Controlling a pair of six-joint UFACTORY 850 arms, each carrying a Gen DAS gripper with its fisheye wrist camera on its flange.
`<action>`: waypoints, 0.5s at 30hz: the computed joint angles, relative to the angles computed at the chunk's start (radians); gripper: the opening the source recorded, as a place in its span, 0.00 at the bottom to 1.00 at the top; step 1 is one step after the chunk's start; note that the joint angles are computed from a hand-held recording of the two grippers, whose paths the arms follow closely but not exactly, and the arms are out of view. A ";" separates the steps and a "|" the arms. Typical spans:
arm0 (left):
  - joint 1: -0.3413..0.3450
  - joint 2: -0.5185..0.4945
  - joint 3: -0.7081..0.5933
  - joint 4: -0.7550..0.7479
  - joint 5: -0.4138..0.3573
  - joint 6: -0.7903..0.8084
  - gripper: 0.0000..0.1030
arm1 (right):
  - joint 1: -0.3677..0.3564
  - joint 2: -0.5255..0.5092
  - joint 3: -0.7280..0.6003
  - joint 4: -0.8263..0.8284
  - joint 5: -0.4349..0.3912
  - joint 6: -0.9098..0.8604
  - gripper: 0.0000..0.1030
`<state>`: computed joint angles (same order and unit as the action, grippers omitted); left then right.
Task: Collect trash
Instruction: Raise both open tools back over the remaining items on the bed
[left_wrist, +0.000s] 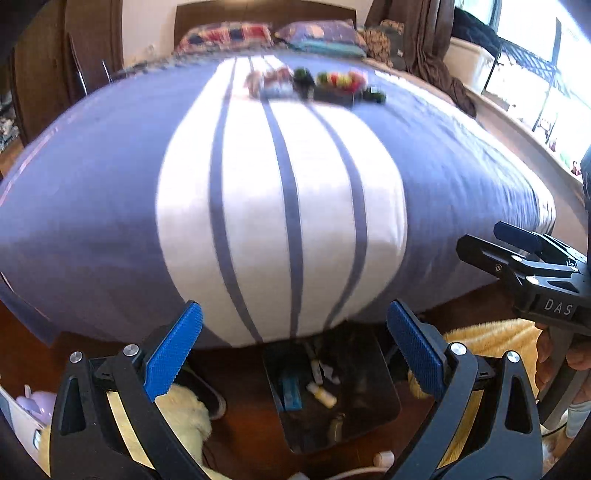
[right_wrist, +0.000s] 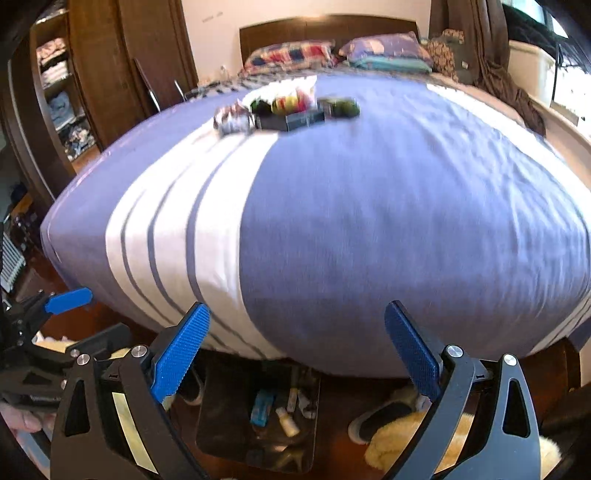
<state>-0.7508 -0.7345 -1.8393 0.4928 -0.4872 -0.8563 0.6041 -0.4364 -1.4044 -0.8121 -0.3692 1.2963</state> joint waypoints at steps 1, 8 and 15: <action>0.002 -0.001 -0.013 0.016 -0.001 -0.009 0.92 | -0.003 0.002 -0.008 -0.014 0.000 0.007 0.94; 0.025 -0.040 -0.132 0.059 -0.034 0.001 0.92 | -0.031 -0.017 -0.091 -0.089 -0.035 0.019 0.94; 0.060 -0.160 -0.362 0.001 -0.106 0.106 0.92 | -0.072 -0.074 -0.200 -0.112 -0.079 0.009 0.94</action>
